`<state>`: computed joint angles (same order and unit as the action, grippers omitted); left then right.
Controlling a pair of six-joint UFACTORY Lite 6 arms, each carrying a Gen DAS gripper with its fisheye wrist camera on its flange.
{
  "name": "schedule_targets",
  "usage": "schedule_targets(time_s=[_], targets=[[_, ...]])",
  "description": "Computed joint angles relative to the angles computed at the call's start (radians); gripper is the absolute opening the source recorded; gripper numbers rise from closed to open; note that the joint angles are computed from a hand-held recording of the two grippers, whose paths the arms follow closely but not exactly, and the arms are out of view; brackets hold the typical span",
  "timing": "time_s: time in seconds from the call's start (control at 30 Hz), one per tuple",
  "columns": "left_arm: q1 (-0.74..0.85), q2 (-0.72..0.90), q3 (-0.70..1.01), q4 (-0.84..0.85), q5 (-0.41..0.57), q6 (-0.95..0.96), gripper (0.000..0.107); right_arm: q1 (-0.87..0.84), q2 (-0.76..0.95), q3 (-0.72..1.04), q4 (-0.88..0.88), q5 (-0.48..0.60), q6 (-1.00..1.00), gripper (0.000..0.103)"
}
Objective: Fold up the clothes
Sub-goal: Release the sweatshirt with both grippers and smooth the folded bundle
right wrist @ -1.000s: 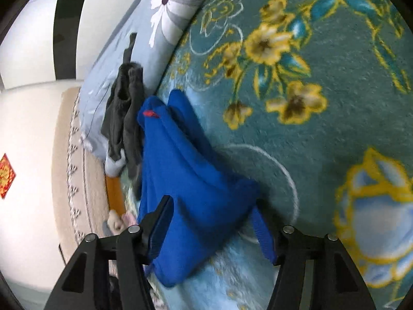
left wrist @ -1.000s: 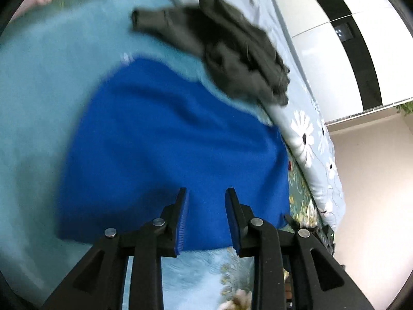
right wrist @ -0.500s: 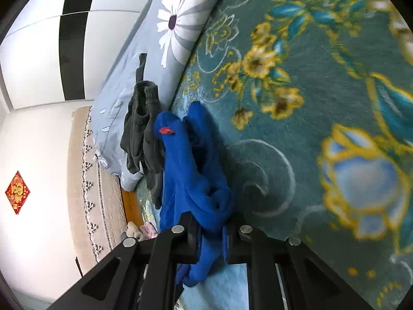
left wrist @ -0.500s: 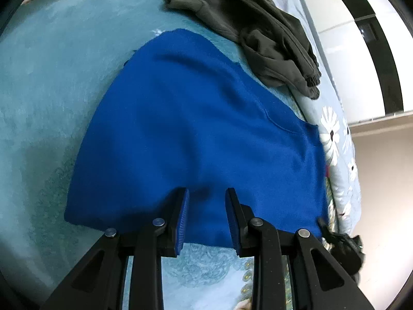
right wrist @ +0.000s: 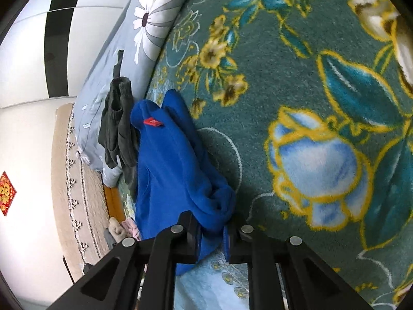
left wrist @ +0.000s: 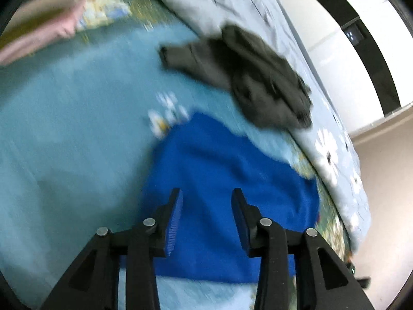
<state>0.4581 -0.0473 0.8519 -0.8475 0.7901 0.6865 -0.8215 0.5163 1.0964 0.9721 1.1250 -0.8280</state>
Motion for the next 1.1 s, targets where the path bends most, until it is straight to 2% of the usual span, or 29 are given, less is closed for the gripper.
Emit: schedule_targets(time_s=[0.13,0.23,0.3,0.33,0.37,0.47,0.6,0.7,0.8,0.93,1.03,1.1], targets=[[0.050,0.130,0.094,-0.052,0.000,0.007,0.045,0.012,0.004,-0.002,-0.019,-0.020,0.022,0.016],[0.044,0.142,0.095,-0.112,-0.002,0.072,0.045,0.010,-0.003,0.030,-0.054,-0.013,0.062,0.019],[0.010,0.169,0.116,-0.120,0.025,0.101,0.045,0.027,-0.028,0.067,-0.102,-0.033,0.102,0.025],[-0.011,0.180,0.130,-0.115,0.034,0.108,0.045,0.030,-0.050,0.078,-0.140,-0.051,0.114,0.031],[-0.032,0.188,0.144,-0.107,0.040,0.113,0.045,0.041,-0.073,0.097,-0.169,-0.090,0.135,0.038],[-0.104,0.204,0.170,-0.060,0.009,0.126,0.045,0.076,-0.112,0.173,-0.252,-0.207,0.209,0.044],[-0.085,0.264,0.197,-0.078,0.013,0.123,0.045,0.201,0.021,0.402,-0.237,-0.169,0.239,0.045],[-0.047,0.289,0.212,-0.108,-0.029,0.103,0.045,0.314,0.171,0.627,-0.246,-0.099,0.271,0.049],[-0.005,0.317,0.233,-0.120,-0.042,0.090,0.058,0.423,0.294,0.796,-0.324,-0.117,0.357,0.049],[0.005,0.375,0.269,-0.129,-0.023,0.098,0.059,0.500,0.462,1.005,-0.431,-0.086,0.478,0.049],[-0.021,0.410,0.281,-0.126,-0.024,0.108,0.058,0.525,0.506,1.067,-0.458,-0.079,0.526,0.049],[-0.031,0.416,0.278,-0.142,-0.013,0.136,0.057,0.531,0.496,1.050,-0.443,-0.086,0.507,0.042]])
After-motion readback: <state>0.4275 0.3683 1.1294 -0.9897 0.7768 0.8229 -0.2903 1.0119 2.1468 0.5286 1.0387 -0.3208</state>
